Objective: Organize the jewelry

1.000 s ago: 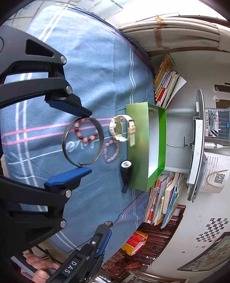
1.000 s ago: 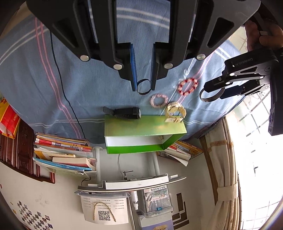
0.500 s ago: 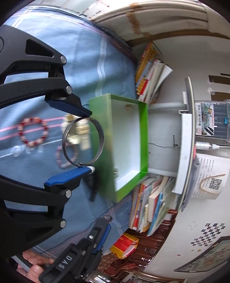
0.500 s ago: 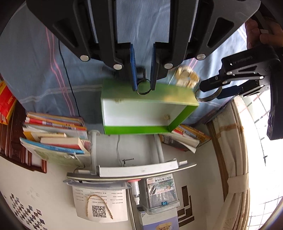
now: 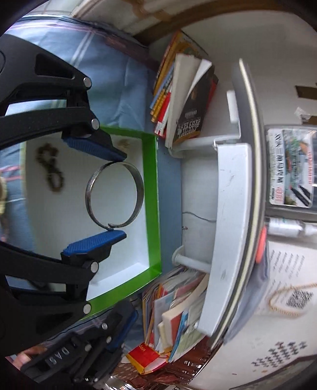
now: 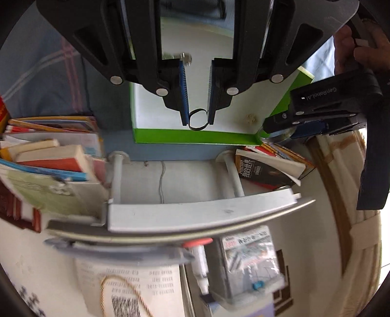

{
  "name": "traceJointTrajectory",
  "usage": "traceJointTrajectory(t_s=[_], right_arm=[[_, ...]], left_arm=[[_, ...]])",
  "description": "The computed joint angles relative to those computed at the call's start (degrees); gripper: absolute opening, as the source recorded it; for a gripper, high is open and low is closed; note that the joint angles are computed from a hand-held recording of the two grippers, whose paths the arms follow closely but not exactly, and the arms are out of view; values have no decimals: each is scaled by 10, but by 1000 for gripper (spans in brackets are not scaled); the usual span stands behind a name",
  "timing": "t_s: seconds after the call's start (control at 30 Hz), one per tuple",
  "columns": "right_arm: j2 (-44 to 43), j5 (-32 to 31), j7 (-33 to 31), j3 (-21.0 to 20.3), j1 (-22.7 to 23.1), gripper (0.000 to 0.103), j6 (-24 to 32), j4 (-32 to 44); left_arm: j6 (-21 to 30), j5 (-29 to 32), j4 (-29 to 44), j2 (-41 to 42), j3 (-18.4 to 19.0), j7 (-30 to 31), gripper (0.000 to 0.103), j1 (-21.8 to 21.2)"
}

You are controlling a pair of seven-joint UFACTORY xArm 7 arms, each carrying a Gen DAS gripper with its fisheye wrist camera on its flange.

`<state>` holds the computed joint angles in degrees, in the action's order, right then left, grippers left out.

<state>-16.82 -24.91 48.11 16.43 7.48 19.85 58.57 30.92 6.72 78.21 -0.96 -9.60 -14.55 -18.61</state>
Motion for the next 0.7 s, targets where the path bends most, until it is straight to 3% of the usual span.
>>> traceJointTrajectory(t_s=[0.03, 0.07, 0.1, 0.13, 0.2, 0.27, 0.4, 0.53, 0.7], right_arm=[[12, -8, 9, 2, -8, 16, -8, 6], [26, -29, 30, 9, -23, 27, -12, 14], [31, -40, 42, 10, -27, 52, -8, 16], [29, -46, 56, 8, -27, 58, -4, 14], [-4, -48, 79, 1, -24, 60, -23, -15], [-64, -71, 99, 23, -41, 64, -21, -47], [-203, -65, 124, 55, -59, 88, -30, -119], [-314, -24, 119, 79, -40, 91, 14, -168], [-405, 52, 116, 126, 10, 91, 125, -204]], left_arm=[[1, 9, 17, 17, 0, -8, 59, 1], [0, 22, 30, 31, 2, -15, 61, 0], [0, 46, 38, 41, 4, -30, 74, -3], [-4, 72, 36, 41, 8, -49, 79, -6], [-33, 122, -4, 9, 14, -88, 84, -7], [-65, 114, -56, -38, 13, -79, 91, 2], [-126, 111, -199, -188, 3, -68, 99, 24], [-137, 65, -317, -321, 2, -52, 99, 24], [-75, -9, -428, -465, 5, -42, 99, 2]])
